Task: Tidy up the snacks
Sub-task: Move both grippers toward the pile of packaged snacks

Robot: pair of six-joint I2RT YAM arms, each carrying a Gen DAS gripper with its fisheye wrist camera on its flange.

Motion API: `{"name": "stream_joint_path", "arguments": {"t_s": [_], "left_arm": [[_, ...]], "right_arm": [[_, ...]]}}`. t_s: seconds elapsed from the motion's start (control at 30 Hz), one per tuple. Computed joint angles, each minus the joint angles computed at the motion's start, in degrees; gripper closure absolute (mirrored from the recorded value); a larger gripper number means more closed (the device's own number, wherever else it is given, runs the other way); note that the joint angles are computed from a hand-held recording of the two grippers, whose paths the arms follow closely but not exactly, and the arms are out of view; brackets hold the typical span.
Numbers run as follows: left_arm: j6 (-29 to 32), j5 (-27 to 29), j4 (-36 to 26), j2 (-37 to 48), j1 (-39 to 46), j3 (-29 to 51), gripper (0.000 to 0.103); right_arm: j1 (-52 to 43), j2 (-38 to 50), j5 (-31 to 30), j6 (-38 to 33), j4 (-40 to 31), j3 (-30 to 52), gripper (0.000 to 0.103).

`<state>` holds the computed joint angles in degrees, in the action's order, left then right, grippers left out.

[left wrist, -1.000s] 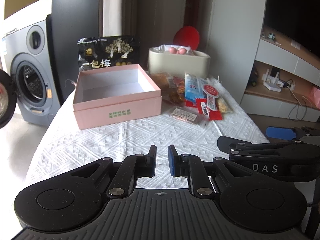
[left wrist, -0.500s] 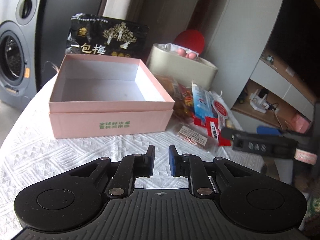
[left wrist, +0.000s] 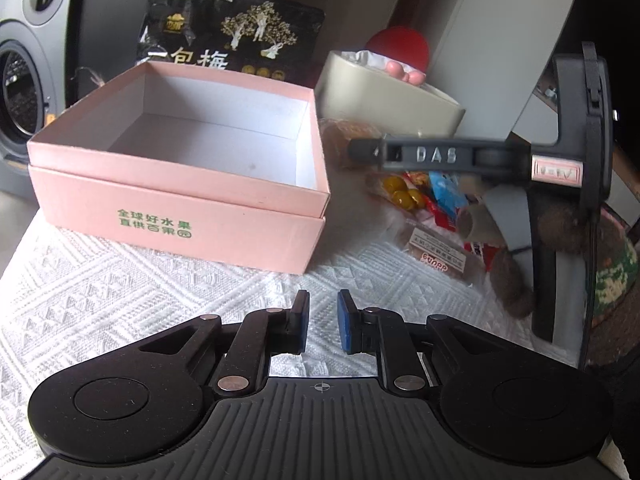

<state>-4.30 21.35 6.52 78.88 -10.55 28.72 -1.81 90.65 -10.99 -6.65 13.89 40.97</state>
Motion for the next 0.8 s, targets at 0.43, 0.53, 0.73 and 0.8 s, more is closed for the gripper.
{"name": "stream_joint_path", "arguments": {"t_s": [0.43, 0.53, 0.73, 0.8], "left_arm": [[-0.8, 2.6, 3.2, 2.6, 6.6, 1.4, 0.085], [-1.9, 2.8, 5.6, 3.9, 7.6, 1.8, 0.085], [-3.2, 2.7, 7.4, 7.1, 5.8, 4.2, 0.085], [-3.6, 3.1, 7.6, 7.5, 5.0, 4.7, 0.085]], "right_arm": [[-3.9, 32.5, -7.8, 7.9, -27.3, 44.8, 0.036], [-5.4, 29.5, -11.8, 3.5, -31.4, 41.2, 0.041], [-10.5, 18.7, -21.8, -4.7, -39.0, 28.4, 0.044], [-11.5, 14.3, -23.5, -7.8, -39.8, 23.4, 0.044]]}}
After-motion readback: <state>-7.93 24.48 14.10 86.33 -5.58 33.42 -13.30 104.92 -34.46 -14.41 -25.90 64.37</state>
